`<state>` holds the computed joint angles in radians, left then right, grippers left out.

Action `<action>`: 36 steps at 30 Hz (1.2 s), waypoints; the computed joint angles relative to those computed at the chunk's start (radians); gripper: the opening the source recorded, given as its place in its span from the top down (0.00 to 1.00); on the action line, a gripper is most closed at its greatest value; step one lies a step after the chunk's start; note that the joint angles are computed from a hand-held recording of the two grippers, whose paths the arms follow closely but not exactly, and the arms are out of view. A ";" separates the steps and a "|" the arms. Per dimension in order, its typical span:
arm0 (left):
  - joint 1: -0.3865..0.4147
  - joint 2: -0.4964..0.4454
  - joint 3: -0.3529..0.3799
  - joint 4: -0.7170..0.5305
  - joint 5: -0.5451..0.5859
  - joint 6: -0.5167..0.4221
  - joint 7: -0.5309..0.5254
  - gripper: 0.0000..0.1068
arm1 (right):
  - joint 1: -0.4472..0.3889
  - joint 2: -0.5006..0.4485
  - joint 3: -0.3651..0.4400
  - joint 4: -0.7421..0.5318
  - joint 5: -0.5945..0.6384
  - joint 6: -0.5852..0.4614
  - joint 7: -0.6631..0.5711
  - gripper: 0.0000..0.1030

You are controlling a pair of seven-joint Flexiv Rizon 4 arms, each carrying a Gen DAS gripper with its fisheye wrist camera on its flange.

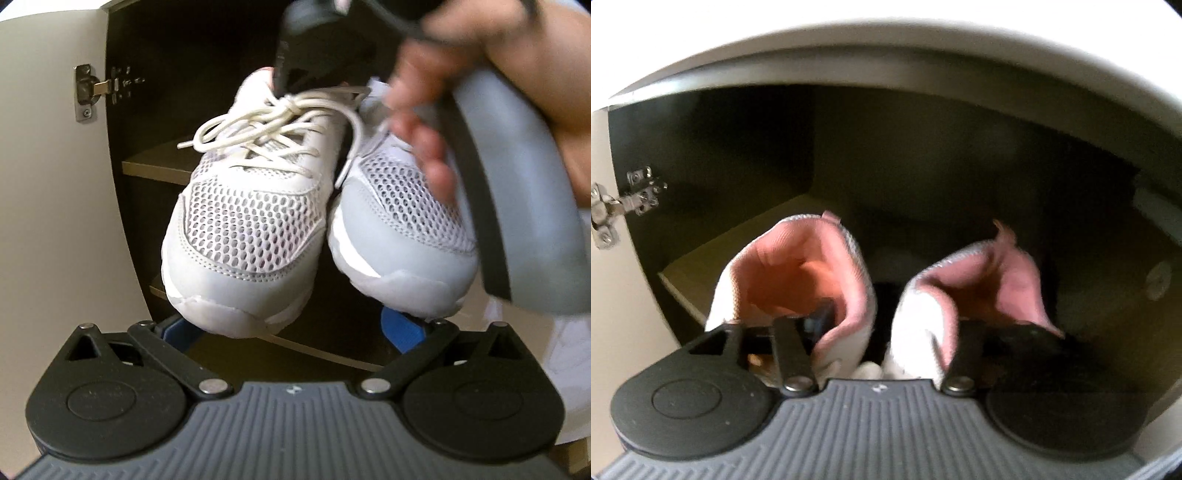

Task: Organize scattered shoes
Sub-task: 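Carry the sneakers into the cabinet and lower them onto the shelf, then open the right gripper and withdraw it from the sneakers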

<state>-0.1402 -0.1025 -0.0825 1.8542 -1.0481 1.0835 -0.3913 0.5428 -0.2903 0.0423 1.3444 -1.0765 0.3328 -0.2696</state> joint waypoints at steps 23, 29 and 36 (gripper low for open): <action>0.058 -0.040 0.003 -0.101 0.116 -0.169 0.313 0.05 | -0.095 0.341 0.222 0.308 0.382 0.146 0.002 0.80; 0.074 -0.052 0.002 -0.138 0.159 -0.218 0.364 0.05 | -0.106 0.315 0.211 0.343 0.568 0.154 -0.011 0.80; 0.075 -0.120 -0.024 -0.220 0.204 -0.195 0.401 0.05 | -0.099 0.222 0.172 0.260 0.509 0.186 0.075 0.80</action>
